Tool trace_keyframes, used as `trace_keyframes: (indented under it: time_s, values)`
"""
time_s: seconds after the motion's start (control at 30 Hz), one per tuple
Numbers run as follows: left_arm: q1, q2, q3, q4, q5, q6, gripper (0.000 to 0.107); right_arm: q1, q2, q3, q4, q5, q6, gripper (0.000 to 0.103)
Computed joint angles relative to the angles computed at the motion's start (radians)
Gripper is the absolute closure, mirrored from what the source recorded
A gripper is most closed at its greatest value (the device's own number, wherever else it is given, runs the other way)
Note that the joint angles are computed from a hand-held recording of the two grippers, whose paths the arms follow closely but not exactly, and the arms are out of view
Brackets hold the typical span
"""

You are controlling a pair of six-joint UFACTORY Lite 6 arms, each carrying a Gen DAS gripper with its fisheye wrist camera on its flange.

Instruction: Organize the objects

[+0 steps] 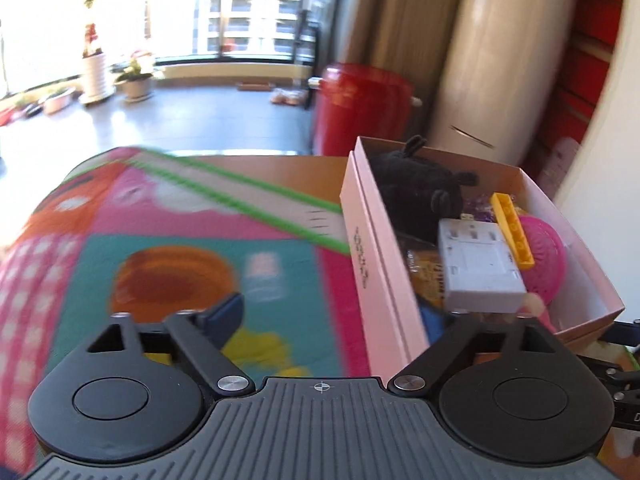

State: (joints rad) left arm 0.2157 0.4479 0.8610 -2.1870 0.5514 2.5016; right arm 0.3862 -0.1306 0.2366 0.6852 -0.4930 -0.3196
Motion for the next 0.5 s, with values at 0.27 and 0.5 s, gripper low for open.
trace_keyframes:
  time_s: [0.27, 0.5]
  values:
    - [0.186, 0.122, 0.114, -0.002, 0.09, 0.034, 0.006, 0.178, 0.296, 0.333, 0.235, -0.009, -0.174, 0.041]
    - [0.236, -0.002, -0.028, -0.023, 0.196, 0.119, 0.008, 0.308, 0.266, 0.255, 0.329, -0.088, -0.067, 0.012]
